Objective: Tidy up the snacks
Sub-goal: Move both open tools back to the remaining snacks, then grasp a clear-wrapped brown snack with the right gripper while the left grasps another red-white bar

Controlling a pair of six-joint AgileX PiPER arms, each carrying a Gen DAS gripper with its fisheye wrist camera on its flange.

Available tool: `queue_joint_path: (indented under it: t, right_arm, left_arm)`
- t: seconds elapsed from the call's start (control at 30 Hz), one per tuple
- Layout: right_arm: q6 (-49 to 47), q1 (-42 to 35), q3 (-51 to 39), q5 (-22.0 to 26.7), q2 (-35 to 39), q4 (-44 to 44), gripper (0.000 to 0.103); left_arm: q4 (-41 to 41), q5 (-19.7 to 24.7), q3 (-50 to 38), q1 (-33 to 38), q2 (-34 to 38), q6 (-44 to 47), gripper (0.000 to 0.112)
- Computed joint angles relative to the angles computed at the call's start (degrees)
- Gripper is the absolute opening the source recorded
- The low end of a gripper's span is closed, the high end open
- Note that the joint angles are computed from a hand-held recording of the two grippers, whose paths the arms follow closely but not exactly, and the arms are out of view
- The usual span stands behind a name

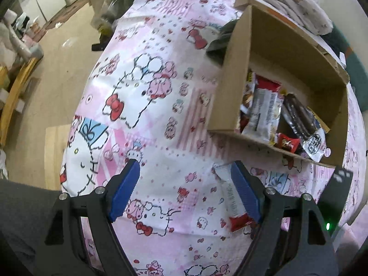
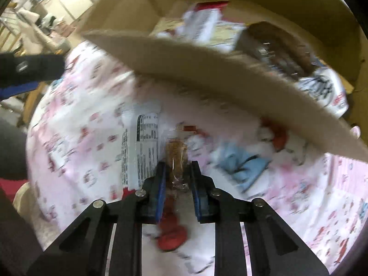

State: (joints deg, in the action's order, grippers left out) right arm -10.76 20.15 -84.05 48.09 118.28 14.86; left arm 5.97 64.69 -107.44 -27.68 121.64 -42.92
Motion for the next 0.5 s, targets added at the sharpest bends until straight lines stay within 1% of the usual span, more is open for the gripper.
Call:
queue_joint_path:
  t: [0.1, 0.2, 0.27, 0.4, 0.47, 0.5]
  right_arm:
    - [-1.8, 1.2, 2.0, 0.8, -1.3, 3.0, 0.021]
    - [-2.2, 2.1, 5.5, 0.0, -3.6, 5.1, 0.021]
    - [-2.0, 1.0, 6.5, 0.5, -4.8, 7.0, 0.021]
    - [0.0, -2.1, 8.1, 0.0, -7.5, 6.5, 0.021]
    - [1.6, -4.2, 9.0, 0.0, -9.1, 7.2, 0.021]
    - [1.2, -5.6, 9.1, -0.5, -8.8, 7.7, 0.021]
  left_arm:
    - [-0.4, 0.5, 0.8, 0.0, 0.0, 0.3, 0.079]
    - [-2.1, 0.5, 1.8, 0.4, -0.1, 0.9, 0.079]
    - [-2.4, 0.3, 2.4, 0.3, -0.1, 0.8, 0.079]
    - [-4.5, -0.8, 3.3, -0.2, 0.5, 0.9, 0.079]
    - [-5.0, -0.5, 2.9, -0.8, 1.5, 1.1, 0.079]
    - [-5.0, -0.1, 2.4, -1.3, 2.2, 1.1, 0.079]
